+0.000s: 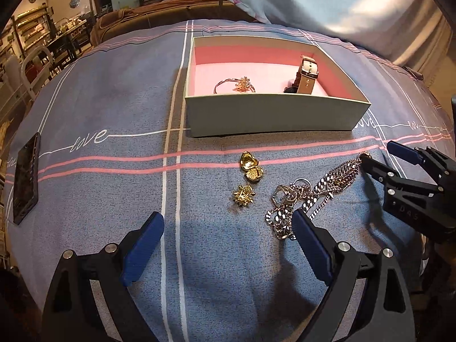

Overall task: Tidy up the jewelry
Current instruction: 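Withdraw both tools from the box toward the remaining jewelry, then grasp the gold star brooch with the left tool while the right tool grasps the silver chain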

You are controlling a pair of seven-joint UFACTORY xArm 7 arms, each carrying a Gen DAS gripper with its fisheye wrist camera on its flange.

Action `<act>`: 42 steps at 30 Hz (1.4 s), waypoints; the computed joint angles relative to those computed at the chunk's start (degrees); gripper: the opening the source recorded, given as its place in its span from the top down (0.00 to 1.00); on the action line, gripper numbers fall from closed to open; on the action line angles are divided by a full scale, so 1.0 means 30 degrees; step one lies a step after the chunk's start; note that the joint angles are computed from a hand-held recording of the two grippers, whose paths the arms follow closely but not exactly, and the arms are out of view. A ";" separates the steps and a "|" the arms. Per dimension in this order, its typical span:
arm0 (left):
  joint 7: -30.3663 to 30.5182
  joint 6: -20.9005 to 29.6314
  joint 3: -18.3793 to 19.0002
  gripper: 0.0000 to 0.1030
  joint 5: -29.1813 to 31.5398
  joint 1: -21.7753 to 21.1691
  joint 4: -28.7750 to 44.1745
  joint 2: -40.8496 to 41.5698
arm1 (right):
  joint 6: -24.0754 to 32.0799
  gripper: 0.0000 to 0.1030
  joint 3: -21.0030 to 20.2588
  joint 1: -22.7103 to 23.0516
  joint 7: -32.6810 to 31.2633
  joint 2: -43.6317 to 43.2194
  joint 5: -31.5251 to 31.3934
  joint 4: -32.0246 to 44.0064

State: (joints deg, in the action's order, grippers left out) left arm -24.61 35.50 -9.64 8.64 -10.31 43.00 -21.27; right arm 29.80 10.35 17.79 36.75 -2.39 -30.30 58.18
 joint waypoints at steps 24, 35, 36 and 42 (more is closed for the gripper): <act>-0.0365 0.0116 0.0075 0.13 0.0316 0.0482 0.0136 0.0251 | -0.2814 0.41 -0.0728 -0.0019 -0.4252 -0.2081 0.6342 -0.2229; -0.1453 -0.1349 -0.0567 0.77 0.3657 0.0760 0.0618 0.1716 | -0.2843 0.41 0.0247 0.0423 -0.5612 -0.1824 0.7765 -0.2097; -0.1425 -0.1431 -0.0494 0.84 0.3695 0.0724 0.0552 0.1668 | -0.2842 0.41 0.0278 0.0477 -0.5742 -0.1776 0.7841 -0.2057; -0.0587 -0.1414 0.0313 0.84 0.1884 0.0513 -0.0444 0.0313 | -0.2791 0.41 0.0523 0.1464 -0.8304 -0.0451 0.9021 -0.0647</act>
State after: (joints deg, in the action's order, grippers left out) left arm -26.37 31.26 -8.70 14.29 -8.77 41.67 -20.33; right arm 21.42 11.91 22.19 11.84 -3.74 -3.24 56.24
